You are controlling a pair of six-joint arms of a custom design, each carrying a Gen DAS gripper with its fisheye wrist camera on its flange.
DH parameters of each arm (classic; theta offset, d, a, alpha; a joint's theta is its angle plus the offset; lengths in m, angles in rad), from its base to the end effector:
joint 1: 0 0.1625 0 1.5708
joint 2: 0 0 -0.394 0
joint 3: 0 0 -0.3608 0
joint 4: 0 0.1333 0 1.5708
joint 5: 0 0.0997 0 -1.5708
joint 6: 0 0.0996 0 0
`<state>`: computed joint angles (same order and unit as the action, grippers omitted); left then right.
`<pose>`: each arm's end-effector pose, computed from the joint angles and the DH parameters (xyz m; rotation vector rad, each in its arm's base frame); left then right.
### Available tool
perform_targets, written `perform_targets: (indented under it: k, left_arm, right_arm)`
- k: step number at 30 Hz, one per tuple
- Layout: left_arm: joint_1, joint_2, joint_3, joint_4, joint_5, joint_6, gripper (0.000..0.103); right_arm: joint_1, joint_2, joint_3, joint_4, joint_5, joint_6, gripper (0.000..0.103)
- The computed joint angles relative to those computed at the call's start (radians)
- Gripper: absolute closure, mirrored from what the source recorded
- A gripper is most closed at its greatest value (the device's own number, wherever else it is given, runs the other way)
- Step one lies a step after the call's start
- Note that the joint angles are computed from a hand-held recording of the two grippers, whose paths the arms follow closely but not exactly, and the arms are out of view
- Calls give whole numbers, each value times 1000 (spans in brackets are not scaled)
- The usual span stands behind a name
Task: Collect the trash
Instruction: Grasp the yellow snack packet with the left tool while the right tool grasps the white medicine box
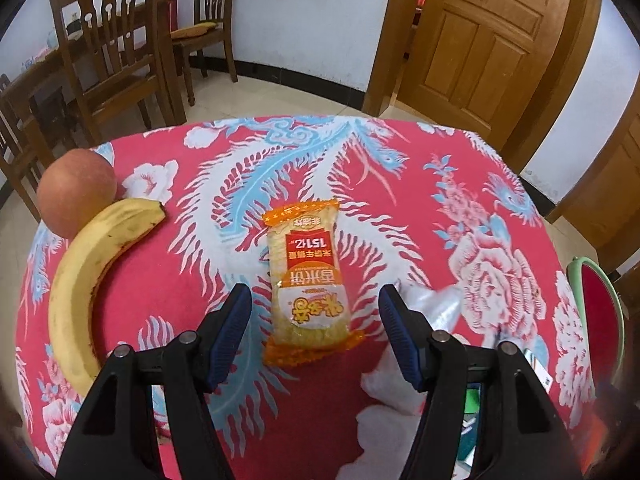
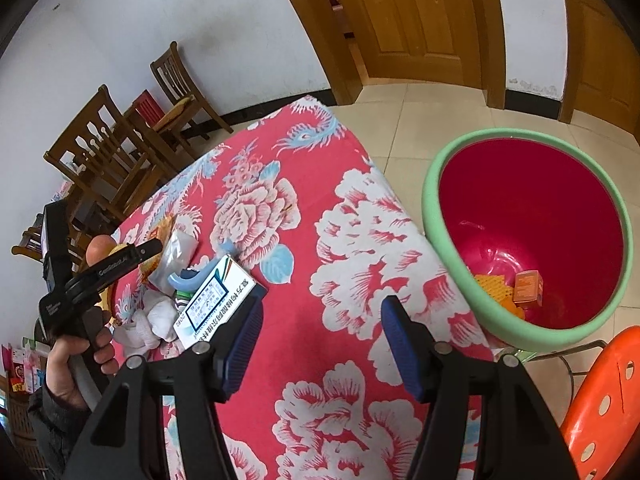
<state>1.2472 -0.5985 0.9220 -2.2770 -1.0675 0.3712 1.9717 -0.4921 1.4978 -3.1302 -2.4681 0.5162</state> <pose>-0.0801 -0.8092 0.2261 0.7606 2.4796 -0.4858 0.3078 -0.5841 0.0435 -0.4547 -2.3192 1.0956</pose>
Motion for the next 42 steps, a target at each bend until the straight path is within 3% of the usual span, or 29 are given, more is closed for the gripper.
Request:
perform_targets:
  k: [2, 4, 7, 13, 24, 32, 42]
  left_arm:
    - [4, 10, -21, 26, -3, -8, 41]
    - [10, 19, -42, 50, -14, -16, 54]
    - [13, 22, -44, 44, -18, -10, 63]
    - [17, 1, -24, 41, -42, -14, 64]
    - [16, -161, 157, -64, -111, -19, 64]
    - [29, -270, 276, -114, -129, -34, 64]
    - [57, -326, 324, -125, -146, -64, 64]
  right_arm:
    - [-3, 6, -11, 15, 7, 5, 39]
    - [-5, 11, -20, 26, 12, 5, 39]
    - [-5, 20, -36, 46, 18, 3, 39]
    - [-5, 32, -60, 77, 31, 10, 39]
    - [6, 60, -113, 124, 73, 21, 38]
    - [14, 124, -231, 220, 111, 19, 35]
    - [24, 224, -422, 397, 39, 68, 28]
